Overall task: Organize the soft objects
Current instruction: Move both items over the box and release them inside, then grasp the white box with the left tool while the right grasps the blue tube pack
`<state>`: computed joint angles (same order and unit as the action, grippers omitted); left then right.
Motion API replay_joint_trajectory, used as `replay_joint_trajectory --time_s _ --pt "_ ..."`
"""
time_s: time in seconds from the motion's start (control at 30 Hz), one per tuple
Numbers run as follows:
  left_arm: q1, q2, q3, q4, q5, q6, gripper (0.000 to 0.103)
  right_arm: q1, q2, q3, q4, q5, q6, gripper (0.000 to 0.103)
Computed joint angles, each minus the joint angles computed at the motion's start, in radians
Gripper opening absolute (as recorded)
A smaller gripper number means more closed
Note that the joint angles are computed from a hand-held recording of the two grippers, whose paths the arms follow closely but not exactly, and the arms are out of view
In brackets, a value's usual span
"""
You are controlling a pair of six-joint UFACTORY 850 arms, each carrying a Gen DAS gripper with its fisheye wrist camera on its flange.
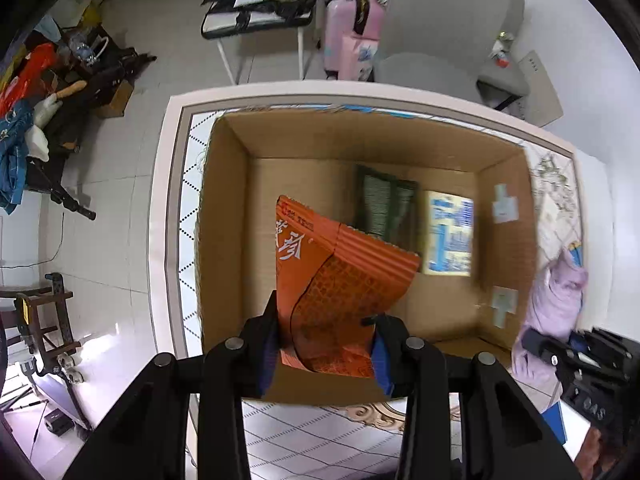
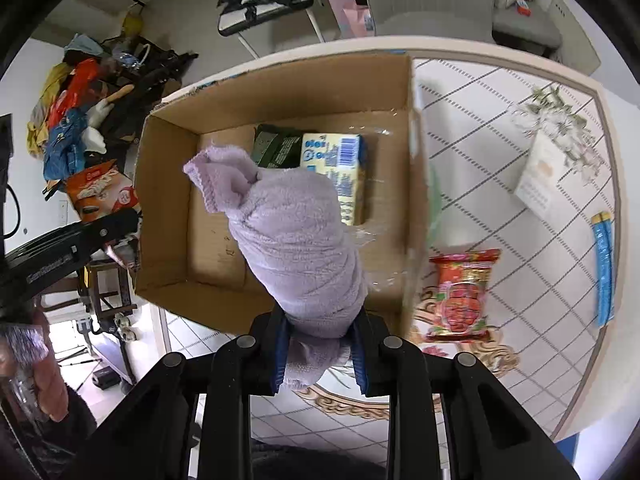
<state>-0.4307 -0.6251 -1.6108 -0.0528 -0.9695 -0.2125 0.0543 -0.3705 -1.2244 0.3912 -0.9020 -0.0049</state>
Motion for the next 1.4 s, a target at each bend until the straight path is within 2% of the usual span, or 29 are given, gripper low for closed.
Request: replay_joint_trajectory --time_s 0.1,0.2,0.27,0.33,0.47,0.53,0.6,0.67,0.8,0.97,1.13,1.23,1.4 --pt "0.02 -0.04 -0.03 -0.027 -0.024 0.032 0.037 0.025 -0.045 -0.029 0.013 -0.016 0.024 0.031" --pt "0.034 -0.085 -0.072 -0.053 -0.089 0.062 0.038 0.032 -0.075 -0.04 0.029 -0.027 0.033 0.041" --pt "0.043 -0.099 -0.081 -0.078 -0.11 0.075 0.038 0.046 -0.077 -0.04 -0.002 -0.007 0.064 0.061" --pt "0.046 -0.094 -0.071 -0.083 -0.107 0.082 0.038 0.053 -0.073 -0.037 -0.014 0.006 0.089 0.073" --pt "0.037 -0.067 -0.043 -0.057 -0.085 0.076 0.038 0.064 -0.072 -0.049 -0.078 0.003 0.143 0.077" --pt "0.032 -0.053 -0.027 -0.035 -0.074 0.068 0.042 0.073 -0.069 -0.053 -0.114 0.003 0.164 0.079" --pt "0.028 -0.031 -0.002 -0.018 -0.051 0.062 0.054 0.082 -0.066 -0.053 -0.15 0.007 0.186 0.08" --pt "0.024 -0.003 0.026 -0.004 -0.025 0.051 0.062 0.09 -0.062 -0.054 -0.176 0.006 0.199 0.086" --pt "0.02 0.058 0.085 0.008 0.018 0.028 0.087 0.106 -0.041 -0.041 -0.208 0.017 0.218 0.092" --pt "0.006 0.144 0.166 0.028 0.084 -0.022 0.102 0.121 0.01 -0.004 -0.248 0.048 0.245 0.094" --pt "-0.03 0.237 0.254 0.101 0.148 -0.104 0.102 0.137 0.076 0.045 -0.29 0.079 0.277 0.094" --pt "-0.056 0.284 0.297 0.148 0.169 -0.152 0.102 0.149 0.136 0.087 -0.323 0.119 0.305 0.094" --pt "-0.082 0.349 0.343 0.194 0.183 -0.228 0.102 0.155 0.209 0.133 -0.337 0.14 0.299 0.094"
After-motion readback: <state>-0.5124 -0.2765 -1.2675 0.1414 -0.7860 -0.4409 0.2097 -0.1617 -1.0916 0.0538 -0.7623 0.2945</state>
